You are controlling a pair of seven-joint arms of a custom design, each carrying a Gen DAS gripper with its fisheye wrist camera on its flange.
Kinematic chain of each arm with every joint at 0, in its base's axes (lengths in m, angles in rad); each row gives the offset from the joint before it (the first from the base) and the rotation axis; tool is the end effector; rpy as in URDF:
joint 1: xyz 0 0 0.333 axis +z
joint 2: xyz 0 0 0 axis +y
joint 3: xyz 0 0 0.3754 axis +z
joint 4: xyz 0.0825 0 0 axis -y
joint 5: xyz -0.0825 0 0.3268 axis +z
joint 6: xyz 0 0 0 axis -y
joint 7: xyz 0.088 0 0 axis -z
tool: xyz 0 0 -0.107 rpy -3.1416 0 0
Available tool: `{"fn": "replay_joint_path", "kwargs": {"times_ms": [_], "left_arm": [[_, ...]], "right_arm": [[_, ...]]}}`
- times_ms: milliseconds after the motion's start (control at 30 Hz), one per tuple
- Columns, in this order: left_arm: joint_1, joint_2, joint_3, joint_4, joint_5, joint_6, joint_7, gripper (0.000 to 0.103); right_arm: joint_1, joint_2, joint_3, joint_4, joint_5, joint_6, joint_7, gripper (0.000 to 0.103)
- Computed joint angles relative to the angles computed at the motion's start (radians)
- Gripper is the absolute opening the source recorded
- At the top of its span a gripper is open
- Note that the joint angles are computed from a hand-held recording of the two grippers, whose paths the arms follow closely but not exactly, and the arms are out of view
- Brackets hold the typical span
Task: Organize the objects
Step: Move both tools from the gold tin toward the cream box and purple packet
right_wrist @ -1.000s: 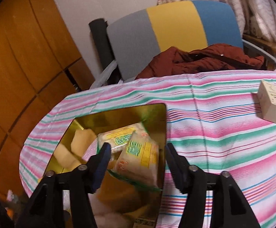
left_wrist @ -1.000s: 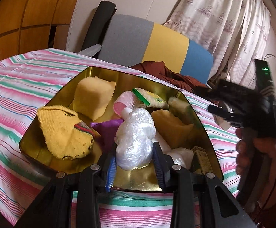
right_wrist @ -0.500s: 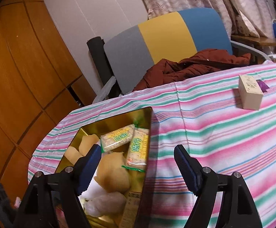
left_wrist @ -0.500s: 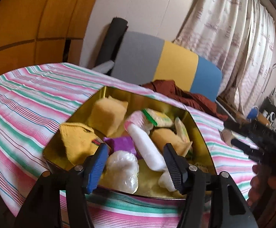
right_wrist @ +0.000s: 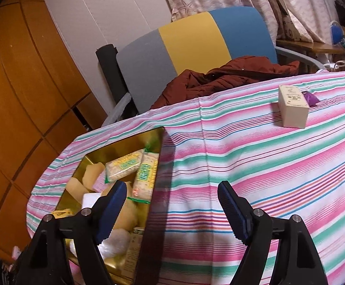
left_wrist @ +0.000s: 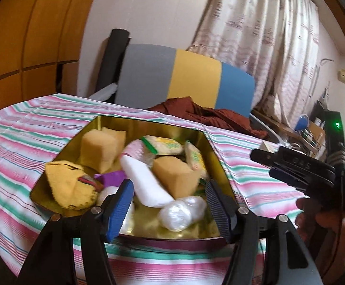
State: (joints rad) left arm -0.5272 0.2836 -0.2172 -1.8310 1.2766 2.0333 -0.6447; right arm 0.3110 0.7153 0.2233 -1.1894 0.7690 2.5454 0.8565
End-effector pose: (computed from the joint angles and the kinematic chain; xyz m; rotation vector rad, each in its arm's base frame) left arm 0.4915 -0.3591 0.4926 -2.0359 0.8190 -0.7618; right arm 0.7033 0.3286 0.5031 -1.9530 0.9919 0.0117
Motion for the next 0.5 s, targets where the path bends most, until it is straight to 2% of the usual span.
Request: {"fn": "replay_joint_path", "kwargs": {"times_ms": [333,500], "left_arm": [[0.000,0.091,0.014,0.116,-0.006,0.169,0.162,0.064],[-0.019,0.137,0.036,0.180,-0.034,0.221,0.247,0.064]], "right_arm": [[-0.012,0.036,-0.055,0.036,-0.074,-0.007,0.066,0.080],[-0.023,0.062,-0.075,0.067,-0.119,-0.005,0.104,0.080]]}}
